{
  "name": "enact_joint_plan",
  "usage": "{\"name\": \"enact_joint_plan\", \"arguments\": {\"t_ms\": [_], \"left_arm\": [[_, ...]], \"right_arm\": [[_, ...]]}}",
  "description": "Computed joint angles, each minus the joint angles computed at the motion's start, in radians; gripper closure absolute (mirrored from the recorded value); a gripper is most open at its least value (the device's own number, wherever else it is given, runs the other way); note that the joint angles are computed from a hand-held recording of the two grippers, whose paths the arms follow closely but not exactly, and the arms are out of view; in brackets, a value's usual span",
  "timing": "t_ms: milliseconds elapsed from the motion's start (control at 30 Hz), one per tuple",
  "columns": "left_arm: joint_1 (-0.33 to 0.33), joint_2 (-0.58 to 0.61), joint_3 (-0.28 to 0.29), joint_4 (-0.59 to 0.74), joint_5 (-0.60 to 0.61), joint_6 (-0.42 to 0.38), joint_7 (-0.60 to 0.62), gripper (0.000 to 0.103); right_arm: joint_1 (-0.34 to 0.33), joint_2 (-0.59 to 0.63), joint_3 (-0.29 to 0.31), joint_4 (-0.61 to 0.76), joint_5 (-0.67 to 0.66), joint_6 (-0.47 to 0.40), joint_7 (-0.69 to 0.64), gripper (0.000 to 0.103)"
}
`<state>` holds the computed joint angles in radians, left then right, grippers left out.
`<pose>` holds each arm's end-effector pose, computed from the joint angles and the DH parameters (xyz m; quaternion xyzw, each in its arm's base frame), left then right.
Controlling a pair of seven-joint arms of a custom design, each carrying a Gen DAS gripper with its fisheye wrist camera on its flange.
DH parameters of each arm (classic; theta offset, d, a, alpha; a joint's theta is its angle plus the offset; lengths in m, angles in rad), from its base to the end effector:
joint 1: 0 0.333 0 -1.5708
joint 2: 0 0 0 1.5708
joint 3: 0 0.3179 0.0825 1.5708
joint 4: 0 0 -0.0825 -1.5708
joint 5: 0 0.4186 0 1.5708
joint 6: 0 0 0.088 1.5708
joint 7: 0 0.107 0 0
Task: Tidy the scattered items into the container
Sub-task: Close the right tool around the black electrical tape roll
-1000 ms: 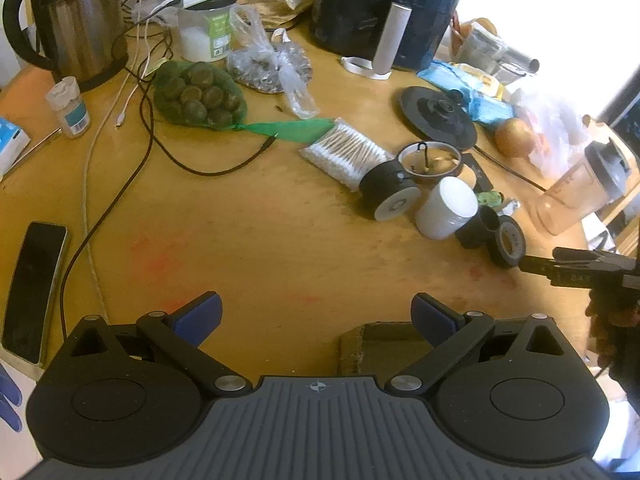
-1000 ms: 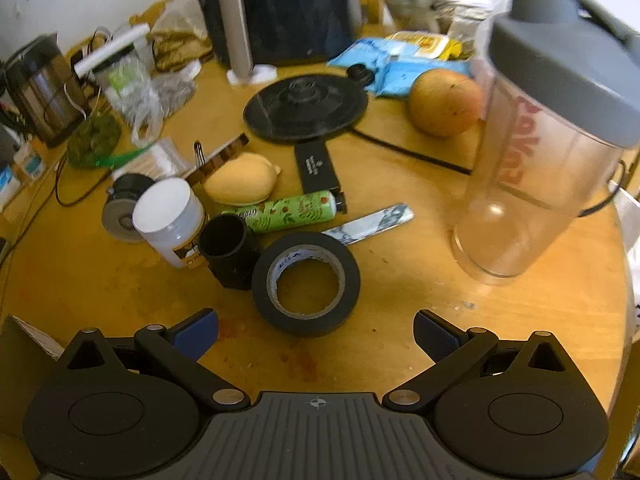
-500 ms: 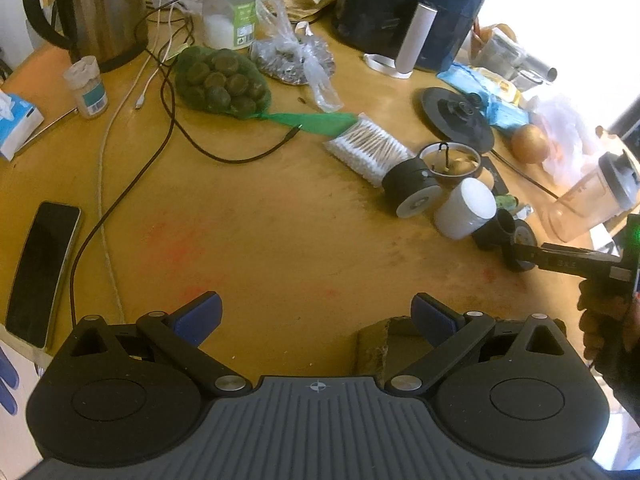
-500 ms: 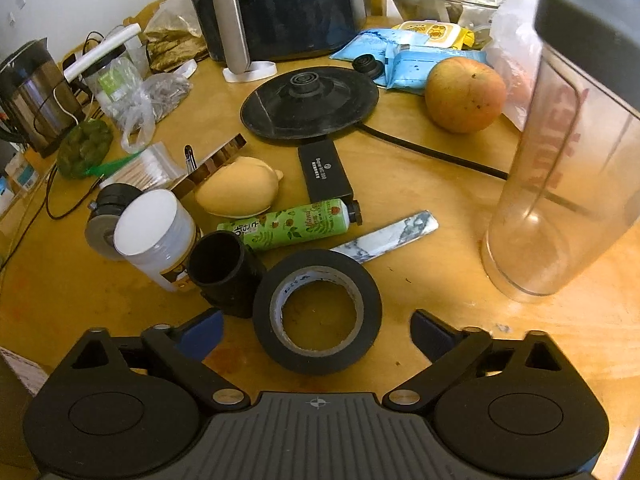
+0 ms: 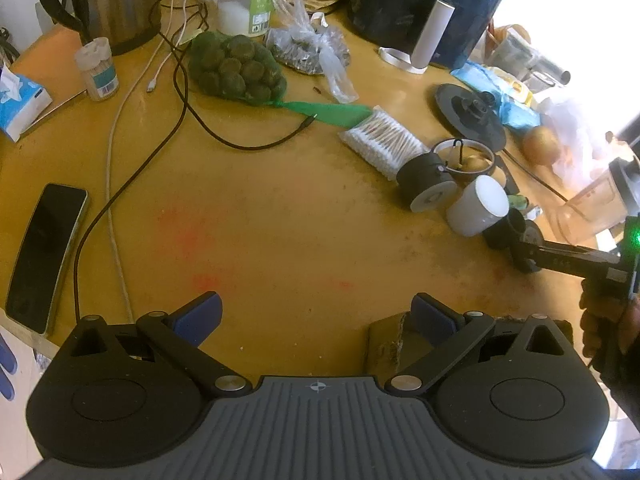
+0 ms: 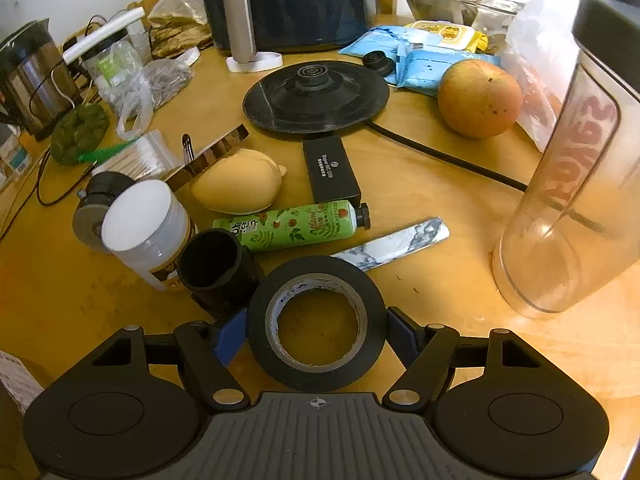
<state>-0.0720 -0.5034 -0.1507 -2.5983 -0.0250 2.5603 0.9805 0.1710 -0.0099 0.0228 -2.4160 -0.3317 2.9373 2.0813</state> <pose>0.4388 -0.0995 0.4546 -0.8076 0.5431 -0.2015 0.1107 0.5345 0.1263 0.3466 -0.6776 0.6843 -0.1766 0.2035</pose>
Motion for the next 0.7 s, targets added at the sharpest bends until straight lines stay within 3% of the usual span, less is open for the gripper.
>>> {"name": "enact_joint_plan", "arguments": {"t_ms": [367, 700], "left_arm": [[-0.005, -0.007, 0.001, 0.004, 0.014, 0.015, 0.038, 0.0], [-0.024, -0.006, 0.009, 0.01, 0.003, 0.066, 0.103, 0.0]], "right_arm": [[-0.001, -0.031, 0.003, -0.018, 0.013, -0.005, 0.027, 0.027], [-0.001, -0.151, 0.015, -0.103, 0.155, -0.005, -0.048, 0.027]]}}
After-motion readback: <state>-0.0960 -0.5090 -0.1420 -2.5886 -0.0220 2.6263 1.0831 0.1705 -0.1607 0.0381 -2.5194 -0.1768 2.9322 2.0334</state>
